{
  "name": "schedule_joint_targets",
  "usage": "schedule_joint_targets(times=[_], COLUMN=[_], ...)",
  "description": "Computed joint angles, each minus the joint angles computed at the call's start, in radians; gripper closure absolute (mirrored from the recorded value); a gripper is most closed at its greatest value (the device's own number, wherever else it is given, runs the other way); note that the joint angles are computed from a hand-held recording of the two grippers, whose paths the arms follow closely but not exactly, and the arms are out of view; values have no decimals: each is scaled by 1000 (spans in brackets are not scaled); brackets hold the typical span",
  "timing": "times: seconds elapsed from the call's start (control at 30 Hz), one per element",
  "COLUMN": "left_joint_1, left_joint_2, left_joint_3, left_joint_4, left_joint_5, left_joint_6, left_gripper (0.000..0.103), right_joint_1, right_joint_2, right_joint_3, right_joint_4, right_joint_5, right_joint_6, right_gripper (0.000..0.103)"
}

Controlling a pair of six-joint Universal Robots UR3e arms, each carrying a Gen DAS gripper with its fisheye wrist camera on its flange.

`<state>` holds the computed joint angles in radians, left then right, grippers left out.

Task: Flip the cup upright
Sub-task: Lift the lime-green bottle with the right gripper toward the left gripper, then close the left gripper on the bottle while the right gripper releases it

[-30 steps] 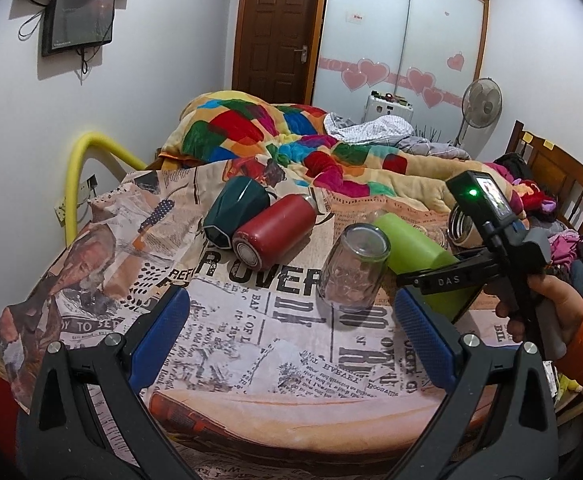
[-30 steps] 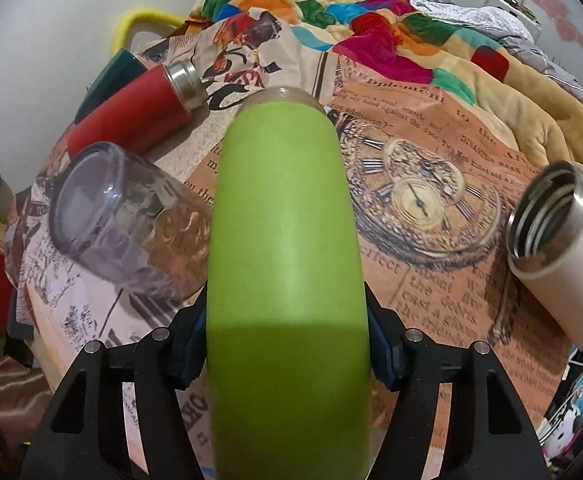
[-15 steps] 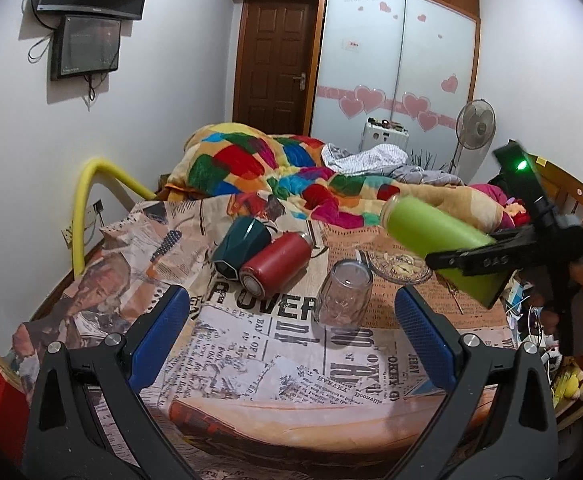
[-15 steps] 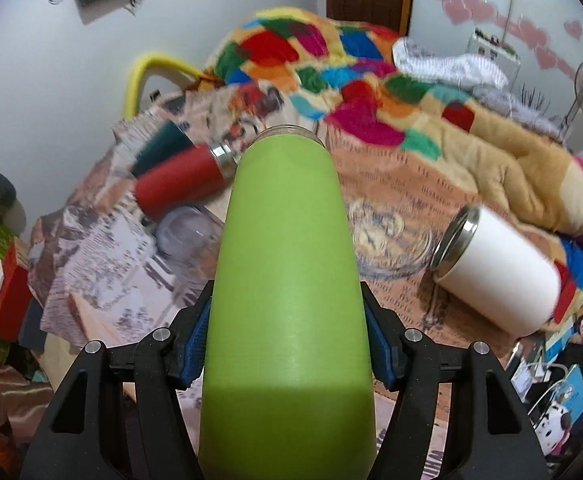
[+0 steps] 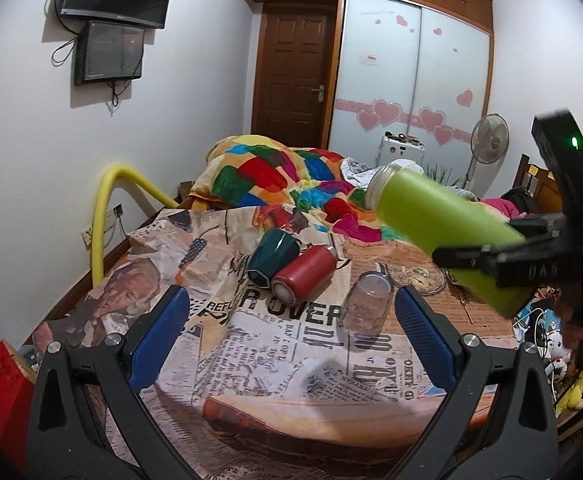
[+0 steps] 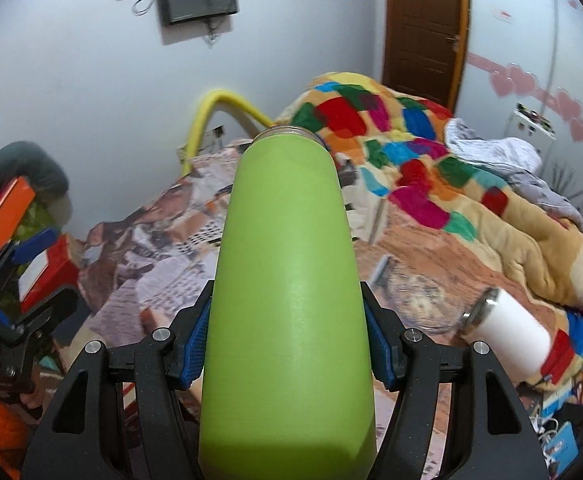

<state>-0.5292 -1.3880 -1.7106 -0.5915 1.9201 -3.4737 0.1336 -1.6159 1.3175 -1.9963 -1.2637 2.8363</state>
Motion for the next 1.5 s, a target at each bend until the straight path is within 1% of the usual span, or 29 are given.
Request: schedule_joint_targets(times=[0.27, 0.4, 0.53, 0.67, 0.83, 1.07, 1.23, 1.37, 1.43, 1.5], left_joint_1=[50, 76, 93, 104, 135, 122, 122, 128, 141, 156], left_joint_2=[19, 14, -6, -25, -47, -84, -109, -130, -143, -164], left_joint_3=[-62, -91, -111, -128, -143, -126, -95, -69, -53, -28], left_joint_4=[-18, -25, -26, -25, -37, -61, -93, -116, -130, -150], left_joint_5=[-40, -70, -100, -128, -205, -236, -265, -309, -355, -408], left_joint_6=[-9, -10, -13, -15, -22, -35, -41, -50, -60, -72], left_gripper=[0, 0, 0, 0, 0, 0, 0, 0, 0, 3], right_joint_1=[82, 106, 123, 128, 125, 121, 112, 93, 73, 41], right_joint_2=[106, 170, 192, 180, 173, 195, 190, 151, 113, 37], right_joint_3=[104, 161, 213, 265, 284, 271, 278, 291, 304, 351], right_joint_4=[-59, -94, -121, -155, -176, -125, -107, -98, -76, -65], right_joint_5=[-20, -54, -88, -109, -106, -109, -93, -65, -45, -25], right_joint_6=[-12, -30, -32, -39, -67, -72, -64, -60, -76, -87], right_gripper=[41, 41, 41, 41, 41, 41, 41, 41, 41, 40])
